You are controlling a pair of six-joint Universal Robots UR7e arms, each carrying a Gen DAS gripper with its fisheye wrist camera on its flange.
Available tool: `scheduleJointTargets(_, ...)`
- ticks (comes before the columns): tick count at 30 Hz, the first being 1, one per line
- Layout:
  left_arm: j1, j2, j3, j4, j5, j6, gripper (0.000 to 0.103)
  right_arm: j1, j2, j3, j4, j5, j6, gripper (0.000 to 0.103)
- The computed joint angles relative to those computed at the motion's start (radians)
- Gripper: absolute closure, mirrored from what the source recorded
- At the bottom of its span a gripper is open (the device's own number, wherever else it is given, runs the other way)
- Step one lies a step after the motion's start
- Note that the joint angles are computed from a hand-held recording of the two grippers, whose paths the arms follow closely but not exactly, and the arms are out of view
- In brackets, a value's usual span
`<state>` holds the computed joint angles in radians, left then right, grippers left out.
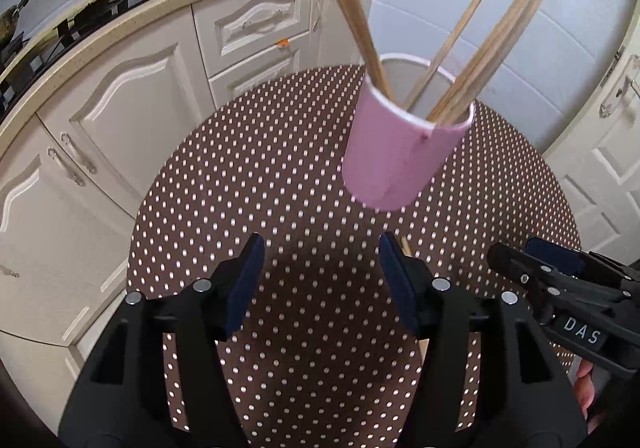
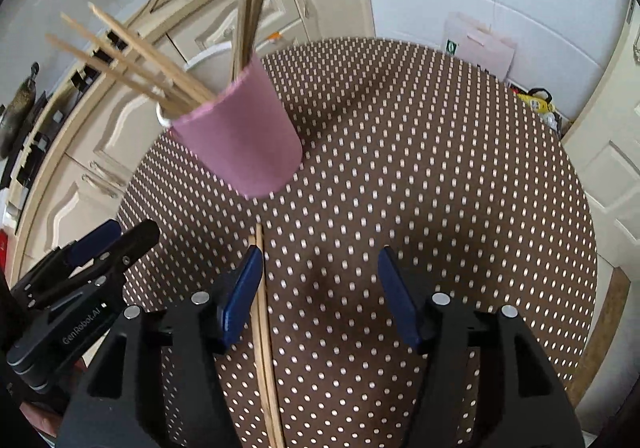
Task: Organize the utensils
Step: 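Move both open grippers back down to the last chopsticks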
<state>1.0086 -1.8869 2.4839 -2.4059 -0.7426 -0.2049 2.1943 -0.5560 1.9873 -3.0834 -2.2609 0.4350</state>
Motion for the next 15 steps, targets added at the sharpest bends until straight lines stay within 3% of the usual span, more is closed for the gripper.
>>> scheduleJointTargets(15, 0.049, -0.053, 0.039, 0.123, -0.020, -0.054, 0.041, 0.000, 0.053, -0.010, 0.107, 0.022, 0.022, 0.046)
